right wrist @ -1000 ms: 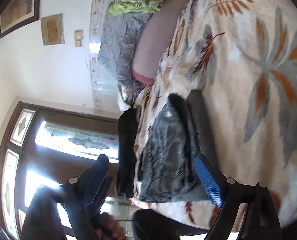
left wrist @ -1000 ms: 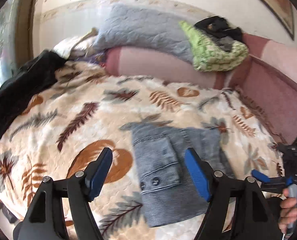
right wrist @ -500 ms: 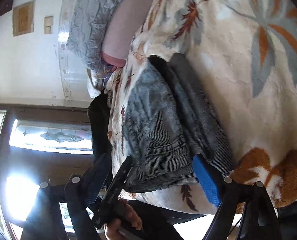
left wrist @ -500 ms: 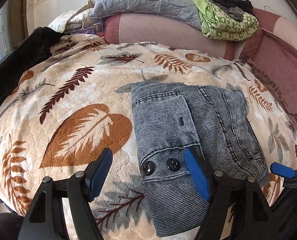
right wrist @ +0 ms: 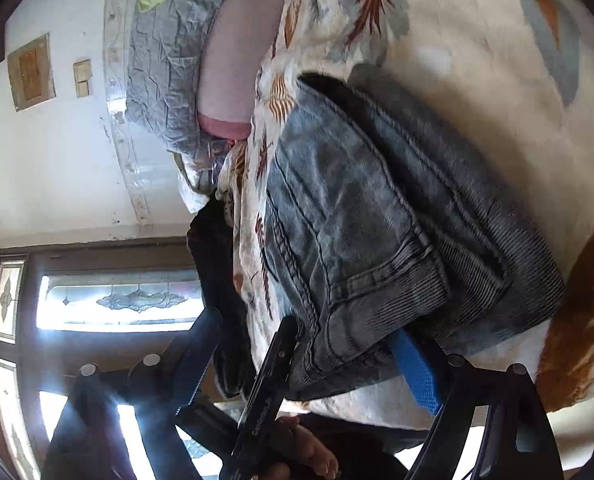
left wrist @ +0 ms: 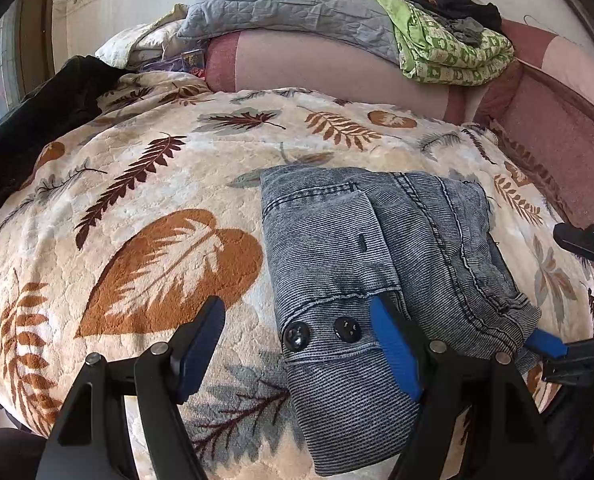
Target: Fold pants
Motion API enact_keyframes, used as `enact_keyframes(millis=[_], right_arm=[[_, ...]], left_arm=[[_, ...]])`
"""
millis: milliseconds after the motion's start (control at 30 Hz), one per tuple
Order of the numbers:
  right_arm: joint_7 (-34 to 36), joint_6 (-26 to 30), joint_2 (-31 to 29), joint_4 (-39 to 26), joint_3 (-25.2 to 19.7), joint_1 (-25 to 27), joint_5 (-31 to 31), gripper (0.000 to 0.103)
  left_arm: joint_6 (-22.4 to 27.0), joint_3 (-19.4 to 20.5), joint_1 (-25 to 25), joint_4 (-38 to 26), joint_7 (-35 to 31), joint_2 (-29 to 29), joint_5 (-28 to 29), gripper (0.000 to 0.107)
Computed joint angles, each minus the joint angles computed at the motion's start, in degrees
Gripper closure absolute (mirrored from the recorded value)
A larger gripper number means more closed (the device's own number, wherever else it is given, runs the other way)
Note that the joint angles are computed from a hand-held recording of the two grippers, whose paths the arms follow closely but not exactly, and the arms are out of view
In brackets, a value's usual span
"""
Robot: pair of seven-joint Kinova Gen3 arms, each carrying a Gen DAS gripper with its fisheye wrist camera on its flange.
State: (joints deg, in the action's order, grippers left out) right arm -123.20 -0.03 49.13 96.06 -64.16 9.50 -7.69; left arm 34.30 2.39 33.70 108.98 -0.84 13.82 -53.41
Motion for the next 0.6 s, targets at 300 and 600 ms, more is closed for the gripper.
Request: enact_keyframes(millis=[300, 600], right_arm=[[1.5, 11.3, -12.4, -4.3, 20.0, -12.2, -0.5, 0.094], [-2.6, 19.1, -16.5, -6.5, 37.9, -27.6, 7.7, 0.094]], left_arm=[[1.6, 0.3, 0.3, -0.9, -0.3, 0.6, 0.2, 0.031], [3.6, 0.7, 0.8, -2.4, -3.2, 0.7, 1.4, 0.032]])
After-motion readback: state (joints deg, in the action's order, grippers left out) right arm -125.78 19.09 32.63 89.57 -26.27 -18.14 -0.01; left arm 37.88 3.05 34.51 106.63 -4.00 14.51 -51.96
